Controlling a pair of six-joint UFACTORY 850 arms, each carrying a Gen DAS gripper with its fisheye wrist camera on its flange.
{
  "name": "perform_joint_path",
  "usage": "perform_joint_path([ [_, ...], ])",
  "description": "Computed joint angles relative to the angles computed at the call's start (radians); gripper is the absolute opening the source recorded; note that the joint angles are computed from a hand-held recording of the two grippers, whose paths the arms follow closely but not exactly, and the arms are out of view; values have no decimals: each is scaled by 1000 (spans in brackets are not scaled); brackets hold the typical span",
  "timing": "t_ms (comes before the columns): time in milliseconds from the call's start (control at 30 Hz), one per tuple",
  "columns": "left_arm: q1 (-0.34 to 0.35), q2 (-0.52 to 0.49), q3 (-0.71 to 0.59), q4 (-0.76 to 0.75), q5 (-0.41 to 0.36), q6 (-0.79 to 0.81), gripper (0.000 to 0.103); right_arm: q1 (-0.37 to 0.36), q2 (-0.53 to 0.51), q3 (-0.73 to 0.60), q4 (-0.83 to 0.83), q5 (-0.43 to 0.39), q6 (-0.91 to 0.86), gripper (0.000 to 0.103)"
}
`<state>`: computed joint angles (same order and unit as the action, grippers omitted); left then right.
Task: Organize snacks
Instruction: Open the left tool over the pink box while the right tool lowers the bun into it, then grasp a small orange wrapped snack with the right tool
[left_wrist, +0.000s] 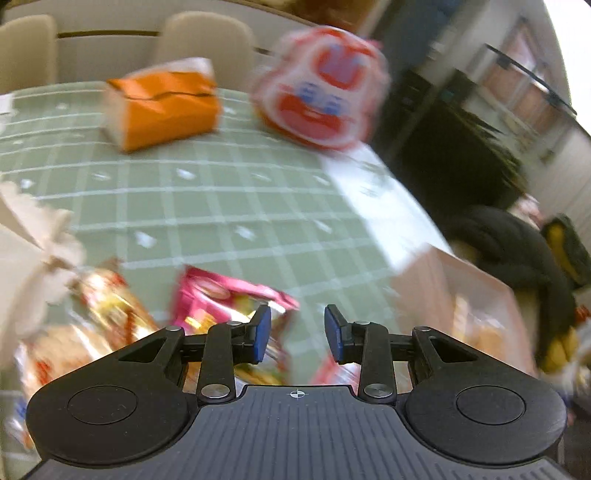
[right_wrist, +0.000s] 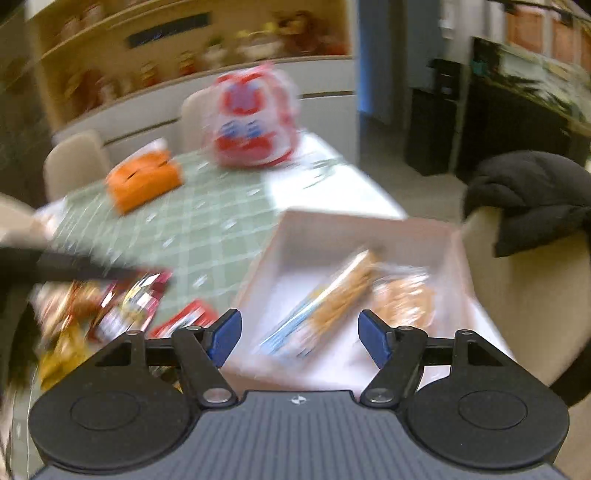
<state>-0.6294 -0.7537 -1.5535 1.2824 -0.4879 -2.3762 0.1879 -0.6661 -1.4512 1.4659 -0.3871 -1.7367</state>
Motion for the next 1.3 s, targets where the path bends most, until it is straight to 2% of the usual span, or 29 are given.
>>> perform_joint_path([
  [67, 16, -2, 9, -7, -20, -1, 36, 15, 15, 34, -84, -36, 56, 74],
  [133, 39, -35, -34, -66, -36, 72, 36, 30, 15, 43, -183, -74, 136, 74],
  [233, 70, -85, -90, -130, -3, 195, 36, 58, 0, 50, -152, -51, 133, 74],
  [333, 77, -105, -106, -170, 36, 282, 34, 65, -38, 6, -193, -59, 268, 74],
  [433, 64, -92, -78, -157, 45, 323, 32, 71, -69, -25, -199, -58, 330, 74],
  [533, 59, -53, -14, -151, 92, 329, 29, 91, -100, -53, -184, -44, 318, 74],
  [733, 61, 55, 168, 111, 244, 5, 23, 136, -175, -145, -165, -18, 326, 74],
  [833, 56, 88, 221, 253, 276, -165, 23, 160, -187, -152, -133, 18, 263, 74],
  [900, 50, 101, 241, 294, 280, -226, 23, 180, -184, -135, -50, 74, 136, 71],
  [967, 44, 109, 253, 318, 281, -270, 23, 192, -176, -121, -29, 103, 69, 63],
  [1067, 32, 118, 266, 362, 285, -337, 23, 180, -152, -97, -93, 39, 97, 52],
  [1100, 26, 120, 268, 373, 287, -351, 23, 178, -138, -76, -81, 34, 72, 43],
  [1133, 20, 122, 271, 381, 286, -362, 23, 176, -119, -49, -65, 34, 36, 41],
  [1200, 7, 125, 278, 391, 284, -388, 23, 172, -85, 4, -28, 37, -23, 40],
  [1300, -13, 137, 291, 377, 274, -406, 23, 152, -41, 72, -37, 7, -16, 40],
])
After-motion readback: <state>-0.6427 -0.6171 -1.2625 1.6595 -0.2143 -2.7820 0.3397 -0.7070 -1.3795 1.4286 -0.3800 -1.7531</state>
